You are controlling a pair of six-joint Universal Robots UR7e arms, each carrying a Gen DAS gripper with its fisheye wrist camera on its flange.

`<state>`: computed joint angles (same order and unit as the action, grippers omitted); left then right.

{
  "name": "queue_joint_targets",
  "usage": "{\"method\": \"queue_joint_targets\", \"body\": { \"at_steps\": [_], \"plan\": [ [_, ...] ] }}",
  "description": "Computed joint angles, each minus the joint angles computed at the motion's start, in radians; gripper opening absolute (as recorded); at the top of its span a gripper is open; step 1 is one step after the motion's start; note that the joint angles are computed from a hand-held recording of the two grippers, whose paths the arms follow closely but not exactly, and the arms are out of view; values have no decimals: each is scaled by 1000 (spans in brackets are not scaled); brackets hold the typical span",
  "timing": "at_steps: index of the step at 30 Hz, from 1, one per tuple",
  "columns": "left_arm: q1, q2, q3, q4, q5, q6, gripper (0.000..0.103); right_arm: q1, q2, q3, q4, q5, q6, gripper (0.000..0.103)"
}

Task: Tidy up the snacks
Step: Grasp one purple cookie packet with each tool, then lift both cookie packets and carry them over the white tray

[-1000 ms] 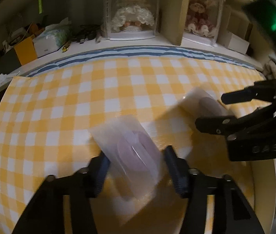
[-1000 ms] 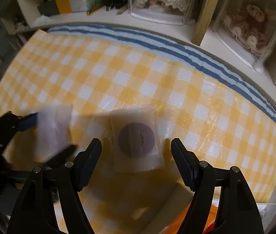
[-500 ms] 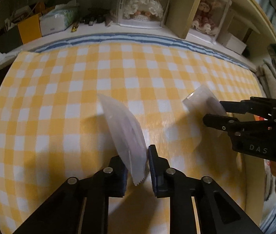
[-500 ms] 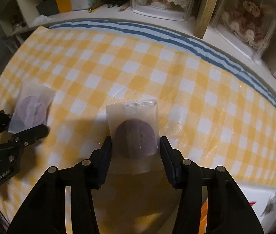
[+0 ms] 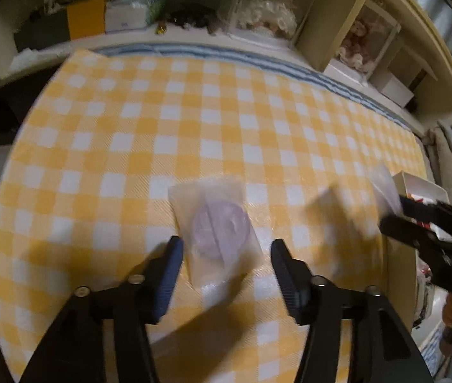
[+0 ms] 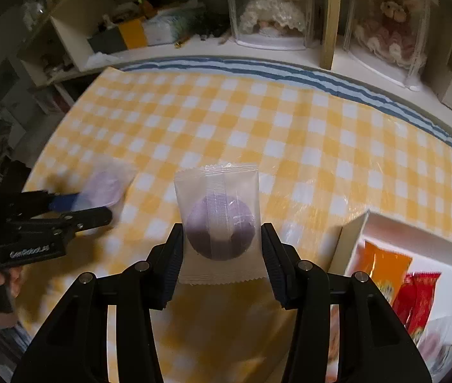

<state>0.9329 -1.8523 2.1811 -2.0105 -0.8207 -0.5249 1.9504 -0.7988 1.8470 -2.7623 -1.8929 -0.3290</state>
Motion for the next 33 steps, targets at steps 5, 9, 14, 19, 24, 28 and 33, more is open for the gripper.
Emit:
{"method": "queue_joint_targets", "body": {
  "at_steps": [5, 9, 14, 19, 24, 28, 33],
  "plan": [
    [-42, 17, -25, 81, 61, -74, 64, -3, -50, 53, -19, 26, 19, 48],
    [-43, 67, -52, 138, 57, -215, 68, -7, -70, 82, -40, 26, 42, 48],
    [-11, 155, -80, 127, 60, -335, 68, -17, -92, 110, -51, 28, 66, 48],
    [-8, 188, -69, 124, 129, -379, 50, -28, -121, 140, -65, 34, 75, 48],
    [-26, 171, -45, 111, 160, -387, 45, -34, -151, 165, -79, 38, 81, 48],
    [-89, 114, -3, 110, 155, -389, 44, -34, -183, 190, -102, 38, 74, 48],
    [-205, 54, 24, 134, 167, -403, 44, -41, -232, 221, -131, 50, 74, 48]
  ]
}}
